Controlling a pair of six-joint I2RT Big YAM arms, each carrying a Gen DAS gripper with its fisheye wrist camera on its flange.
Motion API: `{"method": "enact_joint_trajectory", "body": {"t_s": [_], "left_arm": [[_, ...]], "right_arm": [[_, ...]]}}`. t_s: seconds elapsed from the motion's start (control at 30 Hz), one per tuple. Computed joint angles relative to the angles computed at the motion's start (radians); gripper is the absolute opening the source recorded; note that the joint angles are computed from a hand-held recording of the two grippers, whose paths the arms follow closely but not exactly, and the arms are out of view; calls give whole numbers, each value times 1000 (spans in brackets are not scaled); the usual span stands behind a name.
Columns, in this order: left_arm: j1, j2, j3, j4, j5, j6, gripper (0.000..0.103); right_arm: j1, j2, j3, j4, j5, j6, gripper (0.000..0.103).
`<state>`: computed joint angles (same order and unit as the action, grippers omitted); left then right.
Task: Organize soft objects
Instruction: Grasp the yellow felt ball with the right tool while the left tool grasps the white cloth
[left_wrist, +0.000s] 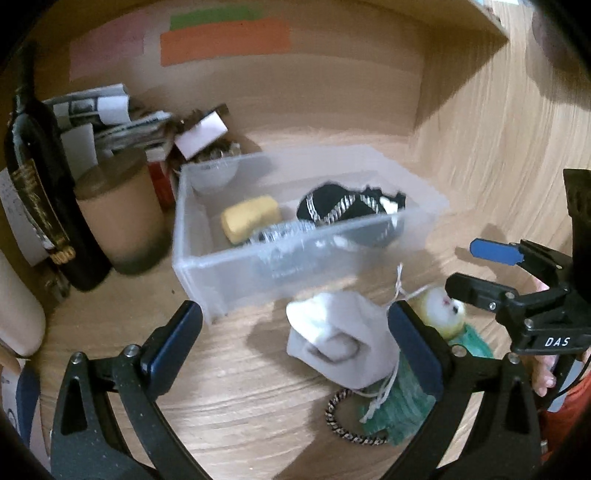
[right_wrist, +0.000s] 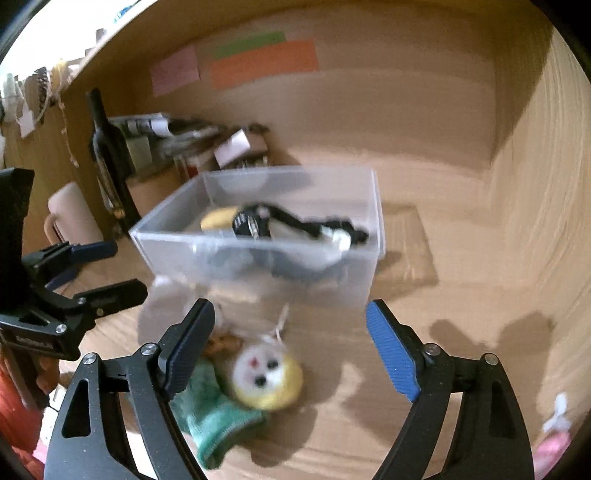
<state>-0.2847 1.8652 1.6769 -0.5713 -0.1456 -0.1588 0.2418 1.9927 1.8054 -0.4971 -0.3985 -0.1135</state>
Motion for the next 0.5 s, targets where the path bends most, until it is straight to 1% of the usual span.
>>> {"method": "enact_joint_trajectory", "body": {"t_s": [0.1, 0.2, 0.3, 0.33, 0.43, 0.47, 0.5], "left_arm": [[-1, 21, 13, -18, 10, -4, 102], [1, 35, 25, -31, 28, -13, 102], [6, 53, 47, -48, 46, -13, 102], [7, 55, 49, -50, 55, -18, 102], [11, 69, 63, -58, 85, -32, 102], [11, 73, 65, -56, 93, -34, 99], [12, 77, 68, -56, 104, -31, 96]], "right_arm": [[-5, 18, 7, -52, -24, 9, 80], [-6, 23, 3, -81, -37, -3, 76], [-3, 28, 6, -113, -44, -23, 69], [-2, 35, 16, -133, -50, -29, 66], [2, 51, 40, -175, -48, -43, 50], [2, 54, 42, -181, -51, -48, 45], [3, 53, 40, -181, -52, -47, 44]]}}
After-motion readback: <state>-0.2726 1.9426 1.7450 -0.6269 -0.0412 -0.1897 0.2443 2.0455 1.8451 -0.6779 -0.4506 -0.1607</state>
